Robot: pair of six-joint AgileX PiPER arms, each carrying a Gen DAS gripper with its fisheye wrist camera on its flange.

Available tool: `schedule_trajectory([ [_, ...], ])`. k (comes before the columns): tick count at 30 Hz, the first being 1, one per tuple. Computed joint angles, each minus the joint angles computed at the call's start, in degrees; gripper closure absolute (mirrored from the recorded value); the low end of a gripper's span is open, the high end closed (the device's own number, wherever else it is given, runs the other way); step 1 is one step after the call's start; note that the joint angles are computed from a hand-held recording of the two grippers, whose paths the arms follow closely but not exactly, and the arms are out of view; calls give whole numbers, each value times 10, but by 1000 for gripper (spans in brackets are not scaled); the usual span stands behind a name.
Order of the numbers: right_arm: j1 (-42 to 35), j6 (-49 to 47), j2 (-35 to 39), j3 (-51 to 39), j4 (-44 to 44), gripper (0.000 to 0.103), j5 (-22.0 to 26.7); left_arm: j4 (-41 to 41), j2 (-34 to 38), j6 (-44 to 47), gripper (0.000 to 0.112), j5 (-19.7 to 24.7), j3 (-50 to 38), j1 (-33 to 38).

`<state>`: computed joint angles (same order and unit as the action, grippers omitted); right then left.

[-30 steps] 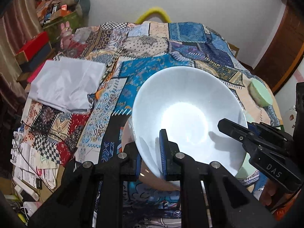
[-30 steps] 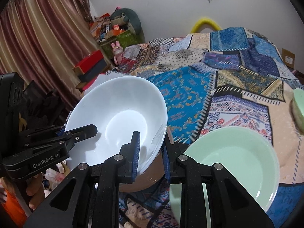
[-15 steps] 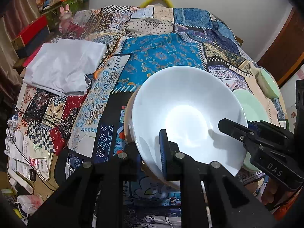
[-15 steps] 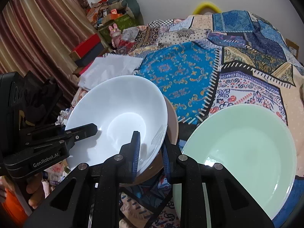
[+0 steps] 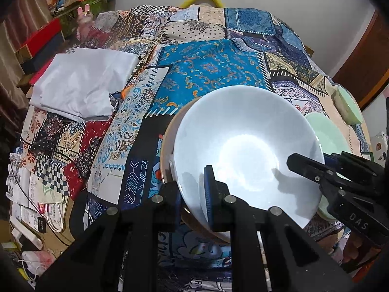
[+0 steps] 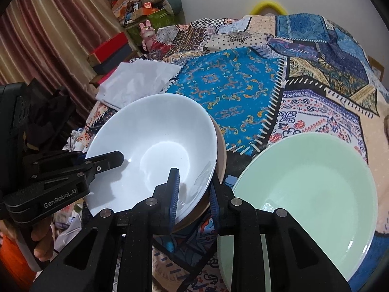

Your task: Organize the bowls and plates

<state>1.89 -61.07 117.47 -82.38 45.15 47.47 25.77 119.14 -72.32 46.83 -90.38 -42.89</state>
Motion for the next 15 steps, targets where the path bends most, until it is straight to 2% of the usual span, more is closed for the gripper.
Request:
schedule_trajectory([
  [15,-16,-23,-3,1,19,79,2,4,9,1,97,16,-16,0],
])
